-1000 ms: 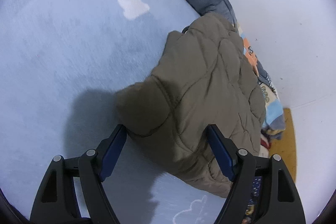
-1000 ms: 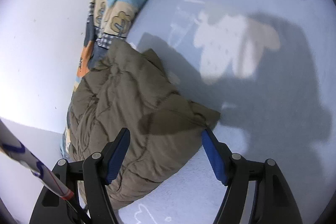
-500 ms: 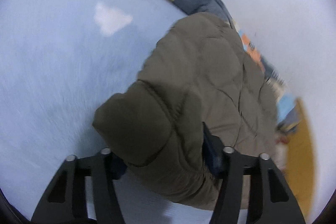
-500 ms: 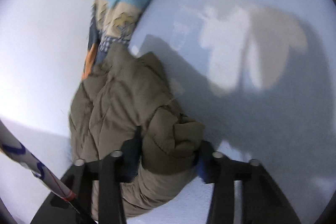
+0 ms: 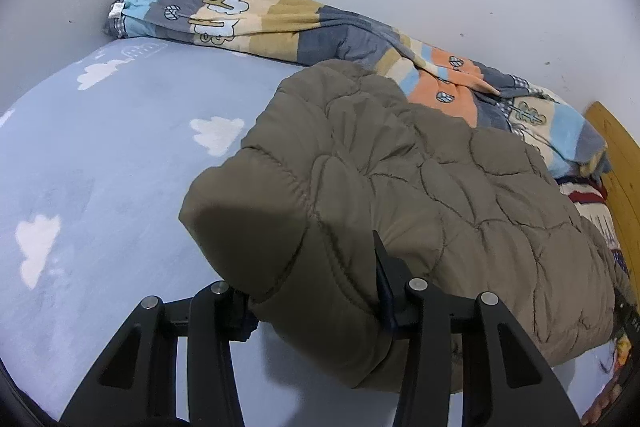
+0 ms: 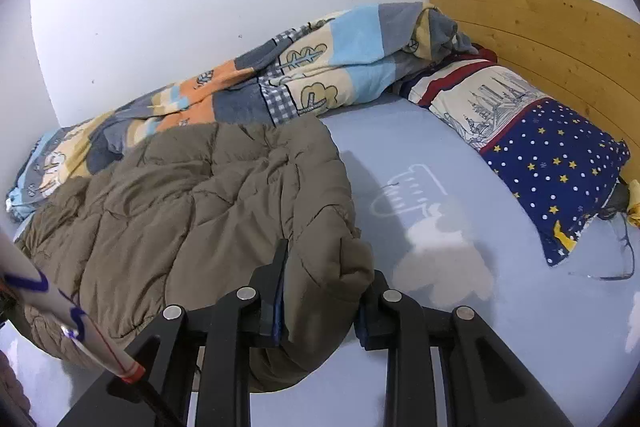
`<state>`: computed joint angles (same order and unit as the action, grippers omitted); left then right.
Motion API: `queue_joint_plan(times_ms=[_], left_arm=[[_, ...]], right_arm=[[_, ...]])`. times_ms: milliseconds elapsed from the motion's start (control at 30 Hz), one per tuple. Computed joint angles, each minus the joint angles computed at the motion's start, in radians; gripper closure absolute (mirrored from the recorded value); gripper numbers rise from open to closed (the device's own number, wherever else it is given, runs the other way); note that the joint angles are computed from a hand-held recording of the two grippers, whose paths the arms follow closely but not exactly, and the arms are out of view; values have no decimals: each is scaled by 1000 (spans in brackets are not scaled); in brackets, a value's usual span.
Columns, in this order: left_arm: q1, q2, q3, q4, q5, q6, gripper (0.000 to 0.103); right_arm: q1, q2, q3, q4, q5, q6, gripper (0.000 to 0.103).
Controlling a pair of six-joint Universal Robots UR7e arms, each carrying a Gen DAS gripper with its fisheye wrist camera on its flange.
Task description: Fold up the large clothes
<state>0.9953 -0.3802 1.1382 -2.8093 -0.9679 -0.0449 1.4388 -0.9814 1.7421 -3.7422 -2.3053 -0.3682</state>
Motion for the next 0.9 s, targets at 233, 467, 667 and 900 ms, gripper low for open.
queue_joint_plan(times_ms=[233, 467, 667, 900], left_arm=[[-20, -177, 311, -95, -26, -56, 58], [21, -267, 497, -131, -98, -181, 52], [66, -365, 549, -27, -212, -329, 43], [-41, -405, 640, -155, 15, -203, 43]], right_arm=[[32, -129, 193, 13, 3, 127, 75], [-14, -227, 397, 33, 70, 330, 69], [-154, -388, 525, 241, 283, 664, 47], [-23, -350, 556, -50, 18, 482, 45]])
